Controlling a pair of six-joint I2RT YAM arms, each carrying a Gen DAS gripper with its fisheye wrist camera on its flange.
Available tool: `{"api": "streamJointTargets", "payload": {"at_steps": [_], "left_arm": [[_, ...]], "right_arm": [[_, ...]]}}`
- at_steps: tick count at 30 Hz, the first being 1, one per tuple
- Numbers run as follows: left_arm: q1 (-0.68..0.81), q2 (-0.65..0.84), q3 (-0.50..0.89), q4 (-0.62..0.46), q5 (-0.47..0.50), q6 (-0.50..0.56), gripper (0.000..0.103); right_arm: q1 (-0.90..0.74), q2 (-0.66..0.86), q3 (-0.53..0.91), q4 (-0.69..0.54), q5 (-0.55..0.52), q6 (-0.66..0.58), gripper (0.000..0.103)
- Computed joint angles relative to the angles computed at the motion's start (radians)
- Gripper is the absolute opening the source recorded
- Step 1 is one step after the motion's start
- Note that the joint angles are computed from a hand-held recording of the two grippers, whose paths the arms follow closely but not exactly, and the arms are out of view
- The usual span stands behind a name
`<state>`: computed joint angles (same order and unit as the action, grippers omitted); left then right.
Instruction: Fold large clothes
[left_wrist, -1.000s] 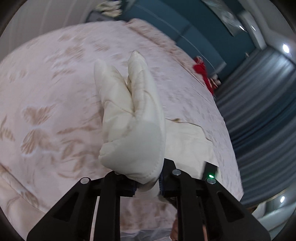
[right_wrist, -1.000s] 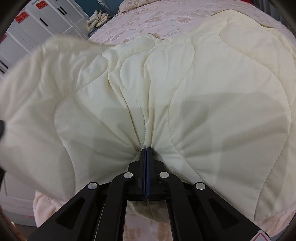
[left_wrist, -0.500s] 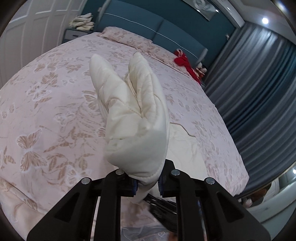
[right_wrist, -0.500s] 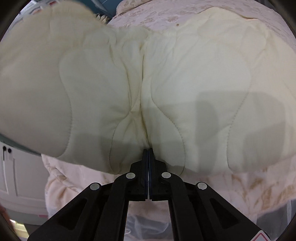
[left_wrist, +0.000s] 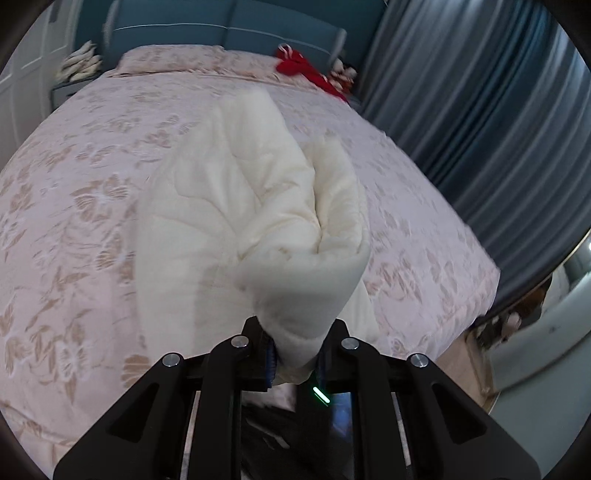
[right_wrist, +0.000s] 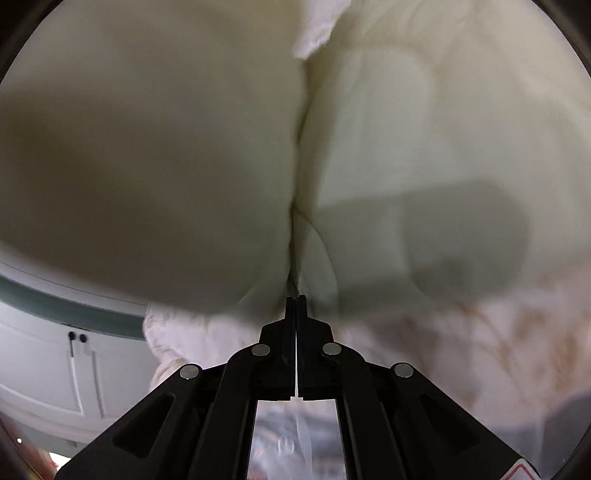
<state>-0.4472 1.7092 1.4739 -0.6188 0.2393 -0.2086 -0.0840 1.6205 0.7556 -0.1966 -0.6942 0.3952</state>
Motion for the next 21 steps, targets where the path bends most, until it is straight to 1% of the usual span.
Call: {"api": "streamJointTargets", "payload": {"at_steps": [2,4,5,6,8,10,12,15,16,20,21], "left_arm": [[-0.036,0.060,0.044,-0.009,-0.021,-0.008,0.014],[-0.072,0.122,0.090,-0.020,-0.050,-0.015,0.014],[-0.087,0.143,0.103,-0.023,-0.064,-0.015,0.014],[-0.100,0.169,0.131,-0.034,-0.076,-0.022,0.014],[-0.125,0.220,0.171,-0.051,-0.096,-0.033,0.014],[-0.143,0.260,0.209,-0.070,-0.110,-0.042,0.014],[-0.162,0.298,0.237,-0.083,-0.133,-0.053,0.014],[-0.173,0.347,0.274,-0.106,-0.133,-0.071,0.014],[-0.175,0.363,0.282,-0.110,-0.130,-0.080,0.014],[-0.190,0.413,0.306,-0.122,-0.142,-0.082,0.014],[-0.193,0.416,0.306,-0.124,-0.148,-0.080,0.015]], "right_arm": [[-0.067,-0.075,-0.034,-0.074,-0.009,-0.068,0.000],[-0.171,-0.138,-0.051,-0.190,-0.006,-0.166,0.000],[-0.223,-0.159,-0.051,-0.242,0.006,-0.216,0.000],[-0.254,-0.168,-0.048,-0.271,0.020,-0.243,0.000],[-0.345,-0.185,-0.036,-0.347,0.064,-0.337,0.000],[-0.388,-0.202,-0.041,-0.379,0.116,-0.383,0.000],[-0.430,-0.212,-0.047,-0.405,0.137,-0.422,0.000],[-0.467,-0.215,-0.060,-0.404,0.148,-0.433,0.000],[-0.480,-0.238,-0.067,-0.423,0.151,-0.445,0.000],[-0.448,-0.252,-0.074,-0.410,0.215,-0.436,0.000],[-0.478,-0.233,-0.039,-0.442,0.224,-0.476,0.000]]}}
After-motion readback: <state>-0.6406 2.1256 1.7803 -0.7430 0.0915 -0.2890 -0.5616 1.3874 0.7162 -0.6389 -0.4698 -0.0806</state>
